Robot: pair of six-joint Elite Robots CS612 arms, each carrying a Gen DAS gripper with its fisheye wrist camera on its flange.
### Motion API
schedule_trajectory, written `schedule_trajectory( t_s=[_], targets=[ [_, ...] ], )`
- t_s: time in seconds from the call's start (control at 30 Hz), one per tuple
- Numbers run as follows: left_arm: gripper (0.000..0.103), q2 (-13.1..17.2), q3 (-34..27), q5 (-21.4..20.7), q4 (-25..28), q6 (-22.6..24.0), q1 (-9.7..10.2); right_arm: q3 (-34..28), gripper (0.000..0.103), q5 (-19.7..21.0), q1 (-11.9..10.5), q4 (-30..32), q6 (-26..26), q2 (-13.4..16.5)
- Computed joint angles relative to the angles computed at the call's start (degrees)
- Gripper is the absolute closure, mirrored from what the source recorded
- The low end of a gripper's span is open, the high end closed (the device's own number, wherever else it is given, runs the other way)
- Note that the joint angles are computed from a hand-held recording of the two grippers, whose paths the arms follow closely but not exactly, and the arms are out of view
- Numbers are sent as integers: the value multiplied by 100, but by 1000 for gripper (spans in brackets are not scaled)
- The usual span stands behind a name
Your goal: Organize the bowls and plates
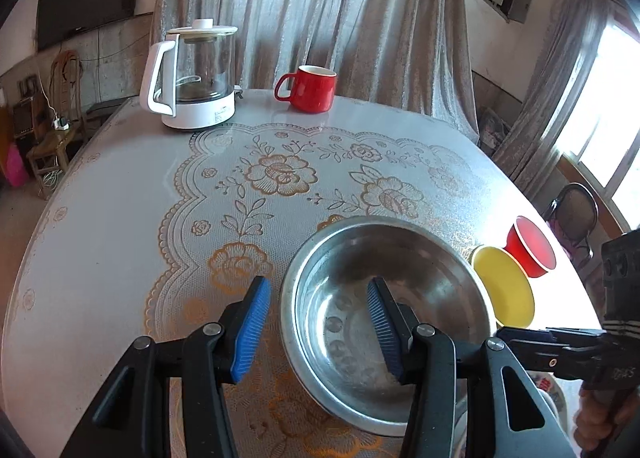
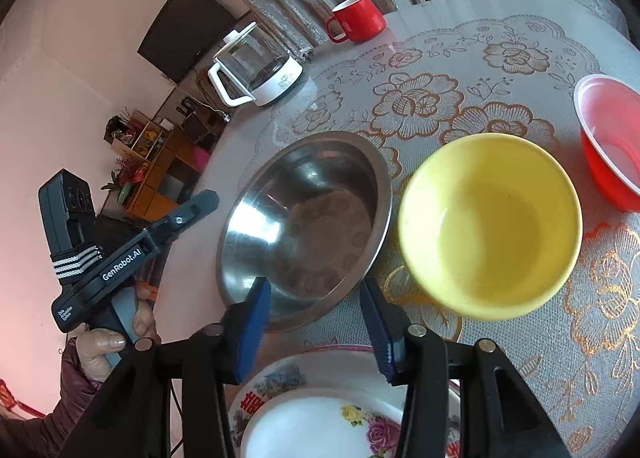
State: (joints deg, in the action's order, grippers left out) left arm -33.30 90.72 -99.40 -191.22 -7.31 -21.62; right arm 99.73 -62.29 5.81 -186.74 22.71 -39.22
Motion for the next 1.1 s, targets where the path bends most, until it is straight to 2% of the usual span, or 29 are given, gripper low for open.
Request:
schedule_trajectory(
  t_s=[0.13,0.23,0.33,0.4,0.47,0.53,0.6,0.67,0.77,0.9,1.1],
  targets=[
    [52,56,22,-67,-29,-30,35,-5,56,-121,28,-28,-101,19],
    [52,90,-17,-270,-10,-159,71,12,56,-220,50,-49,-157,23],
    [52,104,-24,-239,-39,-197,50,-29,56,-291,73,-26,-126,44],
    [55,125,-49,-382,-10,-293,69,-47,56,-346,103,13,-83,43],
    [65,134,-79,-229,101,-323,46,-82,56,-392,136,86,-51,48],
    [85,145,-117,-146,244,-451,61,-157,66,-727,212,263,-94,41],
    [91,153,-111,-402,264,-723,154,-262,77,-950,272,559,-132,53],
    [91,131,-5,-490,137,-832,202,-314,77,-962,289,627,-72,85],
    [90,44,252,-337,-88,-780,210,-343,77,-1041,356,685,-174,76],
    [89,-103,686,-209,-514,-1028,273,-374,77,-1009,466,783,-297,71],
    [87,-381,1472,223,-1138,-1223,291,-349,77,-873,663,906,-665,27]
  ],
)
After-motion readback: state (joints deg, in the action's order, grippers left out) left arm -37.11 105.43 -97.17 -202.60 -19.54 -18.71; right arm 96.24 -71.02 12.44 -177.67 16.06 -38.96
